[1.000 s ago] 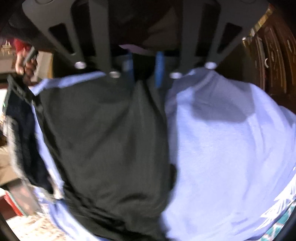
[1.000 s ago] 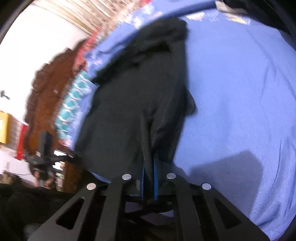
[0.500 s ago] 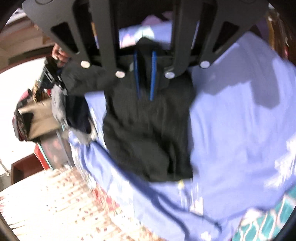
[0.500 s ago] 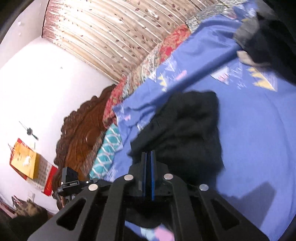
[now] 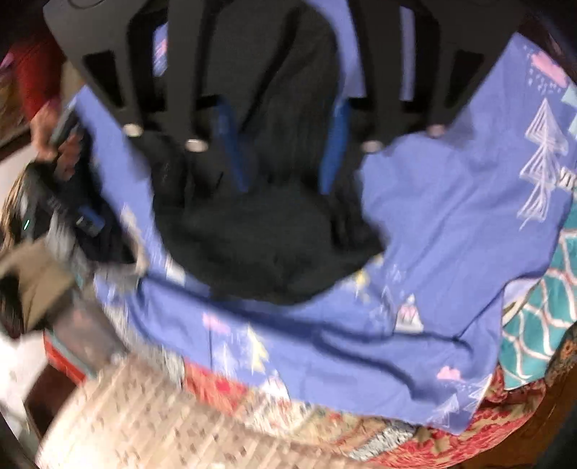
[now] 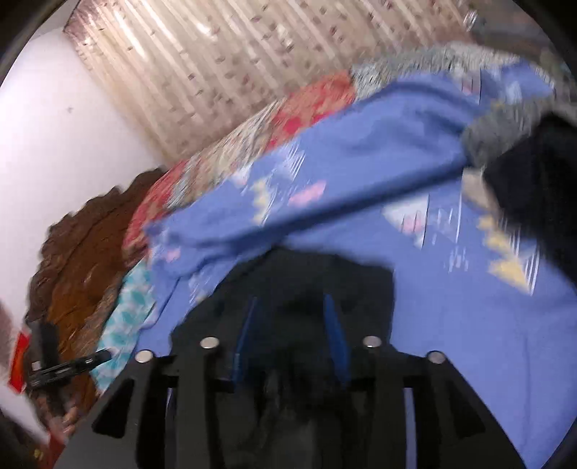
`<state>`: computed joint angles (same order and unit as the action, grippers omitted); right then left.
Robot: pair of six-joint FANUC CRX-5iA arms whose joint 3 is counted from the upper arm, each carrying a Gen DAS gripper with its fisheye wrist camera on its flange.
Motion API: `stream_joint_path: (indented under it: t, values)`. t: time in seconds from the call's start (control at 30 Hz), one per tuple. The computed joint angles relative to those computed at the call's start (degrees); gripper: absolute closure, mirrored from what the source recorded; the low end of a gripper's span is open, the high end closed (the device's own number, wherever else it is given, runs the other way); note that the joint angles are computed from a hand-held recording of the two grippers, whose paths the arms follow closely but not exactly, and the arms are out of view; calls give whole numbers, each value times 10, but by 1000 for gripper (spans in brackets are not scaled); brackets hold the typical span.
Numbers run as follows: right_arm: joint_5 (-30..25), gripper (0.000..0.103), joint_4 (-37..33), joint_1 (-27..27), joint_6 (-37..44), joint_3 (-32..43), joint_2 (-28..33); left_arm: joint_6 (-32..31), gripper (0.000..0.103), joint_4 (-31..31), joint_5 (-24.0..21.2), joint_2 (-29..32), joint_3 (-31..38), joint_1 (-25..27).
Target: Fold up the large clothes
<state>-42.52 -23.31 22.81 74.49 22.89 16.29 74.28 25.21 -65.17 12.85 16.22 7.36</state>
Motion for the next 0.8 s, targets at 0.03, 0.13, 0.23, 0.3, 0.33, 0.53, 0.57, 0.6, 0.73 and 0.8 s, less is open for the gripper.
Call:
stream_joint_path:
  t: [0.03, 0.13, 0.23, 0.3, 0.33, 0.53, 0.57, 0.6, 0.73, 0.8]
  values:
    - [-9, 35, -30, -5, 16, -27, -16, -6, 56, -8, -7, -14, -25, 1]
    - [-73, 30, -102, -17, 45, -60, -34, -2, 56, -15, -56, -39, -86, 16]
    - [-71, 27, -93, 3, 44, -107, -58, 18, 56, 7, -85, -71, -165, 40]
    - [-78, 27, -80, 17, 37, -120, -61, 31, 56, 29, -99, -87, -213, 52]
    - [-93, 27, -109, 11, 49, -116, -56, 34, 56, 34, -105, -93, -231, 54]
    - [-109, 80, -233, -12, 147, -93, -65, 55, 85, 47, -93, -121, -292, 30]
    - [-103, 80, -253, -17, 159, -86, -70, 43, 101, 77, -101, -117, -294, 37]
    - [-99, 80, -271, -24, 170, -82, -73, 38, 101, 122, -105, -116, -304, 48]
    - [-57, 80, -342, -49, 234, -40, -81, 16, 101, 193, -96, -103, -262, 59]
    - [-24, 80, -333, -48, 239, -6, -73, 13, 101, 211, -84, -82, -215, 56]
